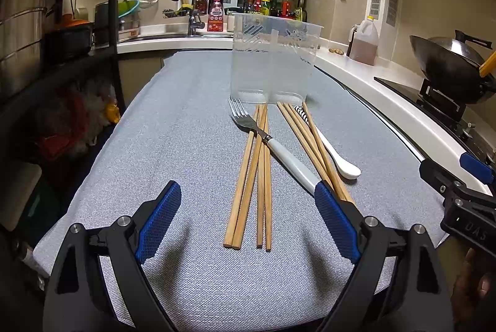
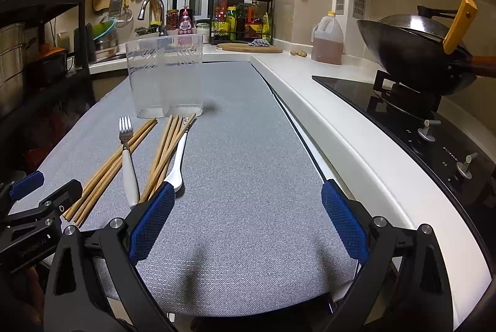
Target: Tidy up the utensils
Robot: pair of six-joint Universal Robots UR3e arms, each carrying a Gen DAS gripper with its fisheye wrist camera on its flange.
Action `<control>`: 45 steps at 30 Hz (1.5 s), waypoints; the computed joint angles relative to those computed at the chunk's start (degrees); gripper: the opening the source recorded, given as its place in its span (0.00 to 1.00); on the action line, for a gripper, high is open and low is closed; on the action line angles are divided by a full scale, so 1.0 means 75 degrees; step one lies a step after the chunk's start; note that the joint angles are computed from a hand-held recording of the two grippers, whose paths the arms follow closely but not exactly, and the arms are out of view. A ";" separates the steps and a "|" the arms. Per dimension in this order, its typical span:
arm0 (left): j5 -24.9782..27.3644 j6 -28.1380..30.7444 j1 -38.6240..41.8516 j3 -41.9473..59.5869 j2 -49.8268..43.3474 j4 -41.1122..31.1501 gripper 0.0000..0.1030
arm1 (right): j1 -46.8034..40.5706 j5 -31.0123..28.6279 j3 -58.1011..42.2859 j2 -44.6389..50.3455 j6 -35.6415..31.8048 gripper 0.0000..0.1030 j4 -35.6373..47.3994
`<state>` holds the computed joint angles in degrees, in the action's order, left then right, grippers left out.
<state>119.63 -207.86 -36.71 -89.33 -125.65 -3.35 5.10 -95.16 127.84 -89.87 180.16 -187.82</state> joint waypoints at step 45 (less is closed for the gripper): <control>0.0153 -0.0003 -0.0124 -0.0007 0.0180 -0.0138 0.83 | 0.0041 -0.0151 0.0030 -0.0074 0.0005 0.91 -0.0056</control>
<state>120.78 -207.89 -37.64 -89.38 -124.30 -4.38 5.40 -96.29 128.06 -90.42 180.19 -188.24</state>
